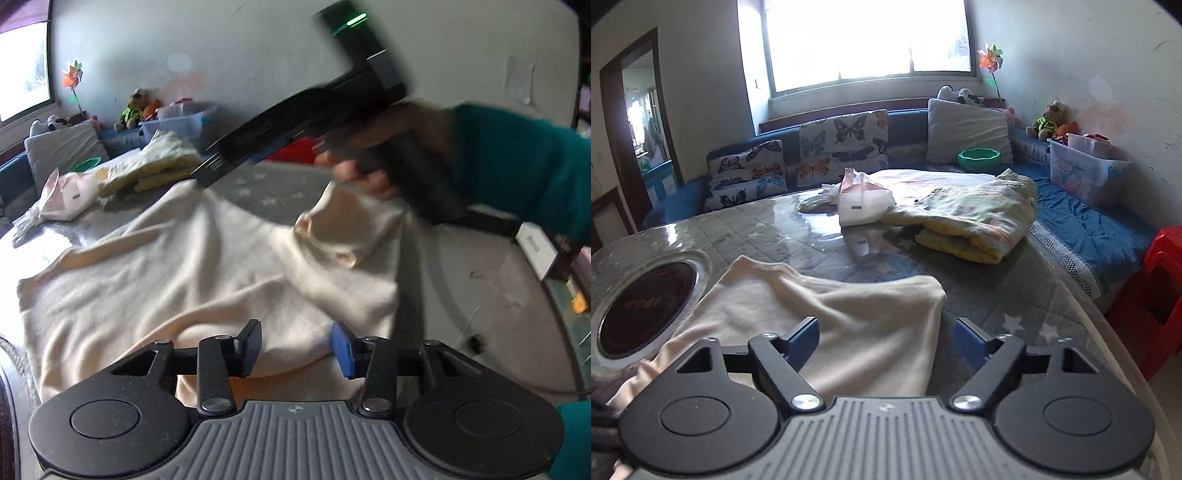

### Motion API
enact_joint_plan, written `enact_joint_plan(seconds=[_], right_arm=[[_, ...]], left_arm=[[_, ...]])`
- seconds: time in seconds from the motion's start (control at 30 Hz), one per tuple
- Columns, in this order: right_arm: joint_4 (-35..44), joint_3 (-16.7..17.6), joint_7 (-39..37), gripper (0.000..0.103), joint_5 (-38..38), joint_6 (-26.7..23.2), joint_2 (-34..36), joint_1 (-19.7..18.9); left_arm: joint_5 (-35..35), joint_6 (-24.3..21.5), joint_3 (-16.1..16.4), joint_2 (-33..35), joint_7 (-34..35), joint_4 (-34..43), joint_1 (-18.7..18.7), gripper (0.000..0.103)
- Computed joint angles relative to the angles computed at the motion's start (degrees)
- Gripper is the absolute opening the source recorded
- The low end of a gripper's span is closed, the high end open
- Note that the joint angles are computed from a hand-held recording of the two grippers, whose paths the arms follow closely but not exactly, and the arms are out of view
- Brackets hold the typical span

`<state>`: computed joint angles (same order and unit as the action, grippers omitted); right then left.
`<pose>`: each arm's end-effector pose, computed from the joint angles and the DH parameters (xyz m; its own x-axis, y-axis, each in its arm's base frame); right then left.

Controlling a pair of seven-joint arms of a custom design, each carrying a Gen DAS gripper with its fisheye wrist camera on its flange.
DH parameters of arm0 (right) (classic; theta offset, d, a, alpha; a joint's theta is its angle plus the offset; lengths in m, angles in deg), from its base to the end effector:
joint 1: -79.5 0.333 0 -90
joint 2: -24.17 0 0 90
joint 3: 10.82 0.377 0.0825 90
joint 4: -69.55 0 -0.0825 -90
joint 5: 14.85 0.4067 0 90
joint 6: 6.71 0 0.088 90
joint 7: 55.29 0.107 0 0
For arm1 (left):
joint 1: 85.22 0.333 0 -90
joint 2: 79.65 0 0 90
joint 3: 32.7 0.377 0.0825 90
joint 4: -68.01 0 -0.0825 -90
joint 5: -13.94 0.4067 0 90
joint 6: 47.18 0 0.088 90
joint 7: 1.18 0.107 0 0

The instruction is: Fold clothes

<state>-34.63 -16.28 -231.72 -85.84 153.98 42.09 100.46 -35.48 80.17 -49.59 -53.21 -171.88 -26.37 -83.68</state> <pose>0.6615 0.2375 0.4637 -0.2185 -0.9697 -0.1095 -0.5520 0.2154 -0.8055 0.7133 -0.1861 0.4247 -0.9924 -0.1226 -0.0085 -0.0754 0.6617 -0.7459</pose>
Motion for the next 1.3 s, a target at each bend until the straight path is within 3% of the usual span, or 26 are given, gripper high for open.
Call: enact_joint_plan(seconds=[0.07,0.17,0.4,0.53,0.6,0.73,0.9,1.03,1.13,1.3], right_arm=[[-2.96,-0.18,2.97,0.091,-3.13,-1.5,-2.51,1.32],[-6.23,1.47,5.7,0.096,-5.53,-4.25,-5.12,1.4],[-11.3,5.48,8.93,0.103,-6.5,-8.49,-8.03,0.87],[-11.33,6.32,10.16,0.103,-8.37,-9.24,-8.22,0.74],[-11.24,6.54,10.92,0.103,-9.35,-9.35,-8.26,0.7],[-11.17,6.84,13.14,0.103,-9.94,-9.62,-8.1,0.56],[-11.35,7.15,14.23,0.103,-9.98,-9.84,-8.09,0.82],[-11.59,7.3,13.83,0.103,-9.25,-10.44,-8.25,0.94],[-12.06,7.24,15.23,0.103,-9.27,-10.31,-8.45,0.86],[-12.69,7.32,17.2,0.103,-9.78,-10.02,-8.57,0.76]], left_arm=[[-0.33,-0.02,-0.06,0.31,-0.35,0.18,0.07,0.042],[-1.11,-0.35,-0.18,0.76,-1.34,0.61,0.31,0.012],[-9.93,2.06,-0.2,1.94,-10.97,4.38,3.23,0.003],[-16.35,5.85,-0.51,3.04,-16.57,7.61,5.91,0.003],[-15.32,3.32,-0.42,3.46,-18.41,8.99,7.02,0.004],[-11.92,-2.18,-0.84,1.61,-13.24,6.31,7.69,0.006],[-8.72,-4.53,-0.5,-1.03,-3.9,1.27,5.36,0.021],[-5.2,-5.94,0.43,-0.53,-2.98,1.13,2.78,0.029],[-2.7,-5.13,0.8,-0.49,-2.89,0.48,1.27,0.042],[0.22,-1.86,0.96,0.62,-5.58,0.53,-0.73,0.041]])
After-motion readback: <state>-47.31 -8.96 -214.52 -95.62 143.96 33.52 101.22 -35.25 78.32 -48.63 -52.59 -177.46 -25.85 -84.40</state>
